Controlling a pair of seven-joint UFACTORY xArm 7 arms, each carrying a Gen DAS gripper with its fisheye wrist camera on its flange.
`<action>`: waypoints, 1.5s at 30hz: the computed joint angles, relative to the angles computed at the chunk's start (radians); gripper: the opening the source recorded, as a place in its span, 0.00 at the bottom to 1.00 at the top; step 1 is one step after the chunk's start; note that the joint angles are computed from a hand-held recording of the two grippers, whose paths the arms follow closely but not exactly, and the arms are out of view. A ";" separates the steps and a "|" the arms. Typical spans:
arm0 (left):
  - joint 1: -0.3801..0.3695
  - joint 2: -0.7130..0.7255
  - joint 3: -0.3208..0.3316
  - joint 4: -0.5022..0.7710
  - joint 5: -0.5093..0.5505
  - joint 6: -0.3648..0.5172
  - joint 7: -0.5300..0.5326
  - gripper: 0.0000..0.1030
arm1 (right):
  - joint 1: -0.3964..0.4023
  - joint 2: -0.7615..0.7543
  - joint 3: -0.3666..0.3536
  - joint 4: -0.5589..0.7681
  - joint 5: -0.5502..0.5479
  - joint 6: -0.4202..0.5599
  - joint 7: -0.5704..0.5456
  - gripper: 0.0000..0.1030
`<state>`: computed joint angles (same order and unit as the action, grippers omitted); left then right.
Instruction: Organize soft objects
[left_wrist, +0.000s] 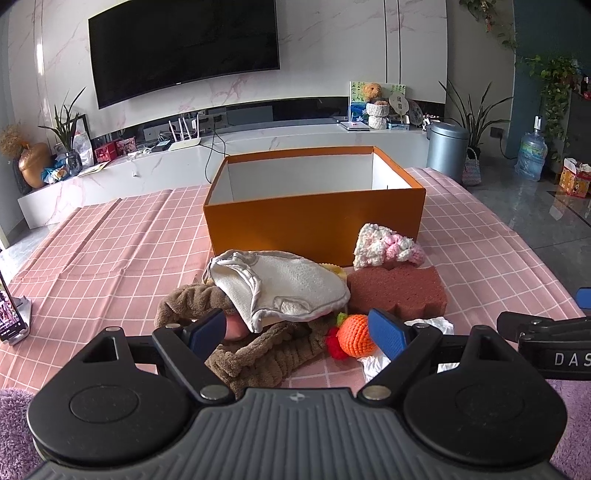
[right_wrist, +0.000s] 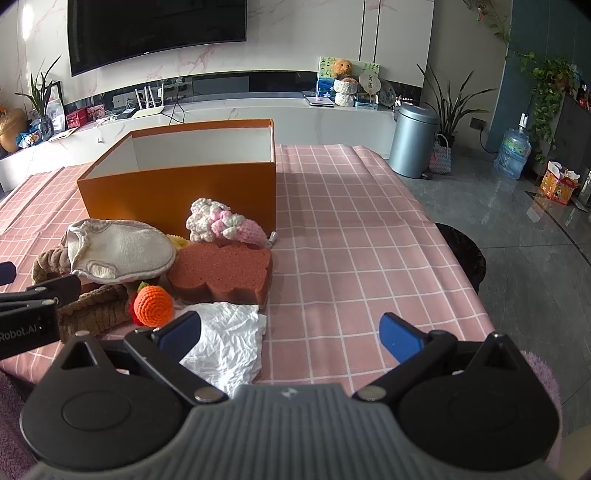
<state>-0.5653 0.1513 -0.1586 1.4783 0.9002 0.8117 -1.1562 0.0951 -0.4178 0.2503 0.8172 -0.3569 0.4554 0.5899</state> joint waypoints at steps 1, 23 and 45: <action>-0.001 0.000 0.000 0.000 0.002 0.000 -0.001 0.99 | 0.000 0.000 0.001 0.000 0.000 0.001 0.001 0.98; -0.001 -0.002 0.000 -0.004 0.008 -0.007 -0.010 0.98 | -0.001 -0.004 0.003 -0.003 -0.007 -0.006 0.003 0.98; 0.005 -0.011 -0.004 -0.011 0.008 -0.005 -0.018 0.98 | -0.002 -0.016 0.006 -0.010 0.000 -0.010 -0.004 0.98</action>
<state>-0.5608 0.1405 -0.1630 1.4678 0.9081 0.8071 -1.1739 0.0928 -0.4338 0.2563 0.8069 -0.3564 0.4458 0.5863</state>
